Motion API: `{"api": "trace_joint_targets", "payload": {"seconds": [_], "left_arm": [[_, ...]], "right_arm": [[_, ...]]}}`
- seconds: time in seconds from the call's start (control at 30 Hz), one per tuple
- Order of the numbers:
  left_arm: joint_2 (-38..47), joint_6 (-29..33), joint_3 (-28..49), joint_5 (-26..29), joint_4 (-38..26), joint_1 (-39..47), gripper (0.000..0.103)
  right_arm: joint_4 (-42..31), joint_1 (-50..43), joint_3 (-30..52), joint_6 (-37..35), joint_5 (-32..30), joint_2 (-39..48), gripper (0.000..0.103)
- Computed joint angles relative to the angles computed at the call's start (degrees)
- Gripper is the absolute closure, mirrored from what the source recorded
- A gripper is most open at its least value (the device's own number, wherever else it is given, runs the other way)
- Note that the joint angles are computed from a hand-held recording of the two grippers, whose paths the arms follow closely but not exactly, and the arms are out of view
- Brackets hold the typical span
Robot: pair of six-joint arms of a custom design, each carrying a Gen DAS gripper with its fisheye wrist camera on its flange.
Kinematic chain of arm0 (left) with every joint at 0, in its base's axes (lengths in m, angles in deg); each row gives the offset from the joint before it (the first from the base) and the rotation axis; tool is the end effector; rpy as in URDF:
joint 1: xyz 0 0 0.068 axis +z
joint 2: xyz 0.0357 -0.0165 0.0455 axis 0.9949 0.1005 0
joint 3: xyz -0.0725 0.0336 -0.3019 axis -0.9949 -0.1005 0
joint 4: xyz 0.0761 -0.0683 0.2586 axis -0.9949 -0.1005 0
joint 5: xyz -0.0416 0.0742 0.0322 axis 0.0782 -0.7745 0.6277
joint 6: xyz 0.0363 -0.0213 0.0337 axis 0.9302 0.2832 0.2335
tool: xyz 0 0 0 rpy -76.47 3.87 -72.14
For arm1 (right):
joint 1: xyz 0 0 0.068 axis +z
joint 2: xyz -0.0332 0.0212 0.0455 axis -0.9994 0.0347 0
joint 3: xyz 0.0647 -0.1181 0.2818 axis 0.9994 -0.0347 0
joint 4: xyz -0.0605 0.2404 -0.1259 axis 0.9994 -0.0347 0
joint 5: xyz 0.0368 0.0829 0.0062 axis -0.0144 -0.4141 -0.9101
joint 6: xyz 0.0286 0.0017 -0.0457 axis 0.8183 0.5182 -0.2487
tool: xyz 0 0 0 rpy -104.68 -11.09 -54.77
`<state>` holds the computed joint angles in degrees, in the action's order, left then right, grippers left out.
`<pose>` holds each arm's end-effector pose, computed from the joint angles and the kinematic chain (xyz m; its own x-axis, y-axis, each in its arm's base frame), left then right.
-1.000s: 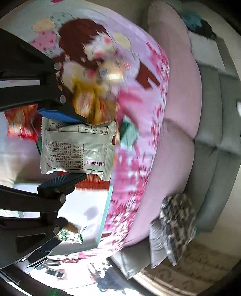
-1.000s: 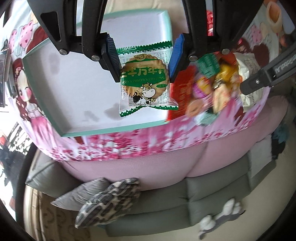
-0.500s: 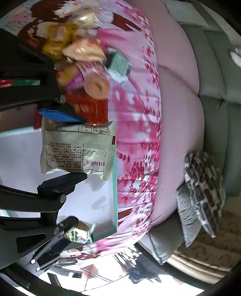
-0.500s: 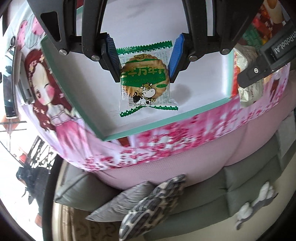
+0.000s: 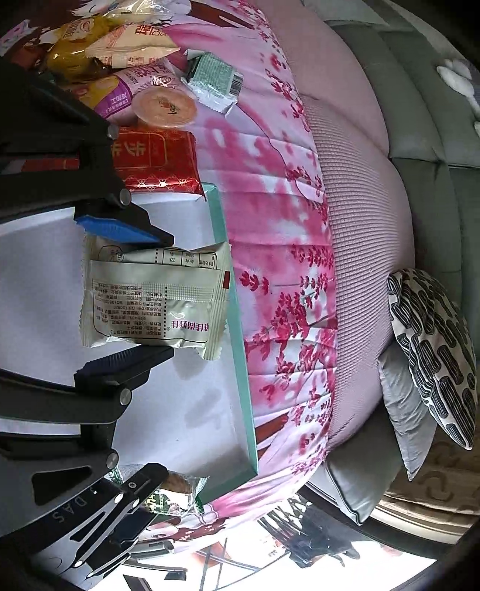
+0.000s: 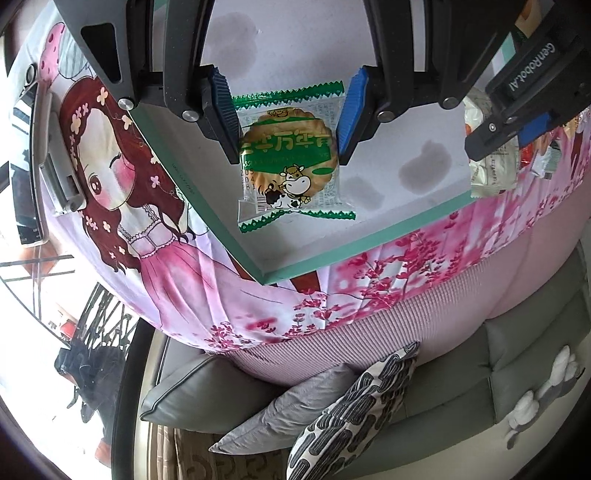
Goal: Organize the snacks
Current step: 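Carry both packs over the tray and open both tools to drop them, then move the left tool back to the pile and grasp the red chip bag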
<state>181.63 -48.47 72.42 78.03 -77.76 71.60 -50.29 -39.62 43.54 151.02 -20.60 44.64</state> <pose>0.3374 -0.0790 0.1647 -0.8460 0.1134 -0.5210 0.2043 0.9715 -0.1203 0.2778 0.2840 0.1640 -0.7339 0.3637 -0.5737 0.4138 0.9091 0.0469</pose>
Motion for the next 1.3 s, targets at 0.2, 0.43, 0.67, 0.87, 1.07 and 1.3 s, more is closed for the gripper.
{"api": "trace_joint_targets", "payload": {"seconds": [0.2,0.43,0.67,0.87,1.07,1.3], "left_arm": [[-1.5,0.9,-0.4,-0.8,-0.2,-0.1,0.039],[-3.2,0.3,1.3,1.4,-4.5,1.5,0.032],[-5.4,0.6,2.3,3.7,-7.9,3.4,0.032],[-7.8,1.0,1.5,2.0,-8.2,5.1,0.016],[-10.8,1.2,-1.0,-0.1,-6.7,6.9,0.013],[-14.6,1.8,-5.9,-2.6,-4.2,9.3,0.011]], "right_arm": [[0.0,0.0,0.1,-0.1,0.0,0.0,0.050],[-0.4,0.1,0.4,-0.4,-0.9,-0.3,0.049],[-0.9,1.0,1.4,-2.0,-1.0,-0.2,0.040],[-1.5,1.9,2.8,-2.9,-0.9,0.4,0.029],[-3.1,3.6,4.1,-2.5,0.0,1.0,0.021],[-3.6,6.1,4.6,-1.8,0.8,1.5,0.012]]}}
